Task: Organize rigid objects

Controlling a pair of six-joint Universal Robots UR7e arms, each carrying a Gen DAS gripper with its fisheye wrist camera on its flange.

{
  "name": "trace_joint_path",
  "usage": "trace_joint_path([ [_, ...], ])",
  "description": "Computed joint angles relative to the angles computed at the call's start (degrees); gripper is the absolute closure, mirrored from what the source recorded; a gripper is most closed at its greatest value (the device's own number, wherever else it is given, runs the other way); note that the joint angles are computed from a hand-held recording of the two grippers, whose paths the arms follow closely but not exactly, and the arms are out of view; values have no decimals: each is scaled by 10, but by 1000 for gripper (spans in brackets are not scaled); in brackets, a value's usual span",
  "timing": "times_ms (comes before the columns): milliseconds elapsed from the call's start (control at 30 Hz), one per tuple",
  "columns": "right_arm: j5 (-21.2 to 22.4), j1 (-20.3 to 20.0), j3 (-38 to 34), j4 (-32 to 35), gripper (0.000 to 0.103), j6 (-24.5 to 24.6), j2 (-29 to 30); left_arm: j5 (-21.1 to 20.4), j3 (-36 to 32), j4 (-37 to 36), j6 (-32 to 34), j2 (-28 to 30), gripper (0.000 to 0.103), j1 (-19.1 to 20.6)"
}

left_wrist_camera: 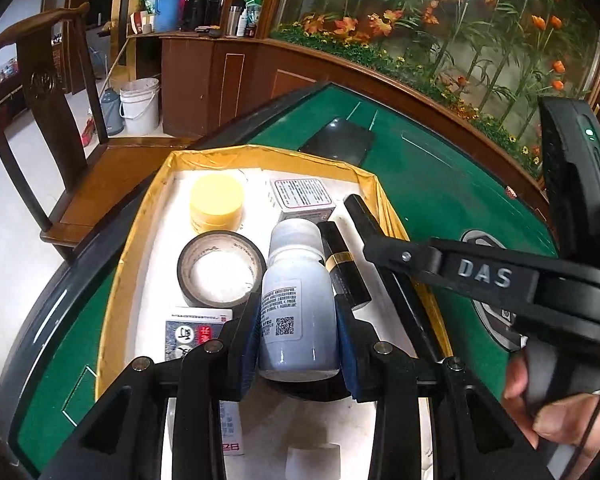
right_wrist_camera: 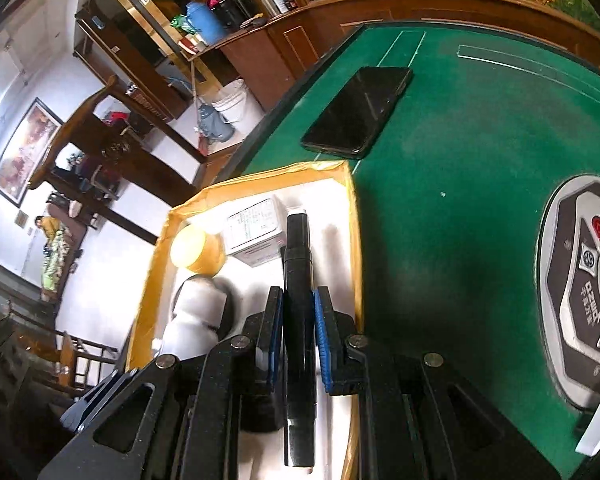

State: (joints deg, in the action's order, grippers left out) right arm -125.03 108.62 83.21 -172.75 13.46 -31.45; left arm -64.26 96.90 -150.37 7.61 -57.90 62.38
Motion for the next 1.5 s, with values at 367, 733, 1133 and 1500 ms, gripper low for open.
trace_joint_path([
  [367, 7, 1, 4, -6, 80, -16, -3, -19, 0, 2, -18, -9, 42, 4],
  [733, 46, 14, 160, -139, 71, -24, -92, -49, 96, -43, -14, -77, 41, -15],
  [1133, 6, 30, 449, -387, 62, -53, -230, -78, 269, -144, 66, -141, 30, -100],
  [1500, 18, -29, 525, -460, 60, -22, -265, -76, 293, -144, 107, -113, 26, -126],
])
